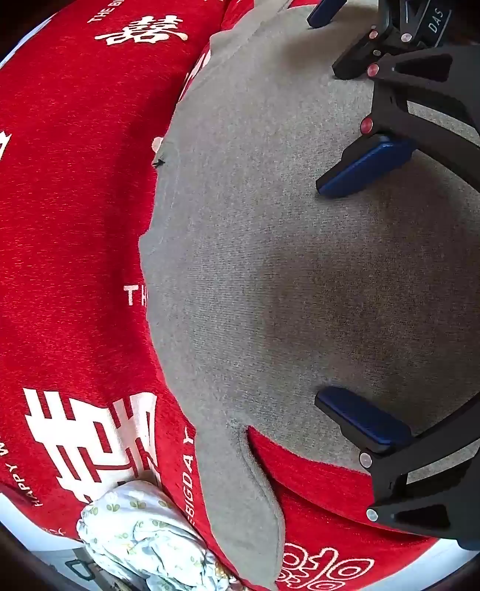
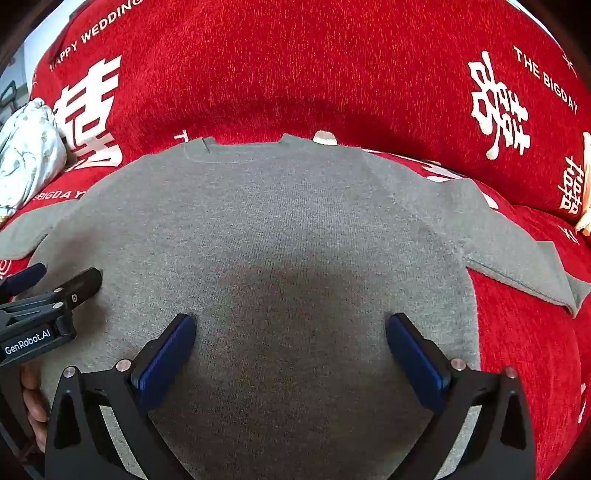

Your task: Fold small clothes

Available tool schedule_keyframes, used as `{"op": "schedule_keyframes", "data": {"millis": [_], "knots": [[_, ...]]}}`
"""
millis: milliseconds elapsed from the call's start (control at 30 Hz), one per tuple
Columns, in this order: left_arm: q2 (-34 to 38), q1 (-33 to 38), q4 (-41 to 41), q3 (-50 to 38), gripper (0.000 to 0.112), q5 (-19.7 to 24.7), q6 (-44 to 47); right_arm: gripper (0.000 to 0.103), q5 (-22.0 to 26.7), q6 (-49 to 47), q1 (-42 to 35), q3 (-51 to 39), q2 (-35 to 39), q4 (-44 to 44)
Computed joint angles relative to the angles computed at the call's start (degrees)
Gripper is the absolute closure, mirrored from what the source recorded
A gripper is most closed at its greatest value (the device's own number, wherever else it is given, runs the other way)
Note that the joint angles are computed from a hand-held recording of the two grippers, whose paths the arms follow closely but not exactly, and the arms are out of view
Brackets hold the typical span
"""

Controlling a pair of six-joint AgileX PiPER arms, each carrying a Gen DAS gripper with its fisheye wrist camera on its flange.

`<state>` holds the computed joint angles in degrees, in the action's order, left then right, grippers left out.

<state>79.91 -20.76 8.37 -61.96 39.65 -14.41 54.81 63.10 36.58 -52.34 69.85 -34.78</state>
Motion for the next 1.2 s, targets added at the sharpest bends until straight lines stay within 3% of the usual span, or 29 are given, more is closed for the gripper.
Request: {"op": "schedule_keyframes", "data": {"millis": [1200], "knots": [[0.4, -0.7, 1.8, -1.0, 0.009, 1.3, -2.3, 0.0, 0.0, -0.2, -0.2, 0.6, -0.5, -0.2]]}}
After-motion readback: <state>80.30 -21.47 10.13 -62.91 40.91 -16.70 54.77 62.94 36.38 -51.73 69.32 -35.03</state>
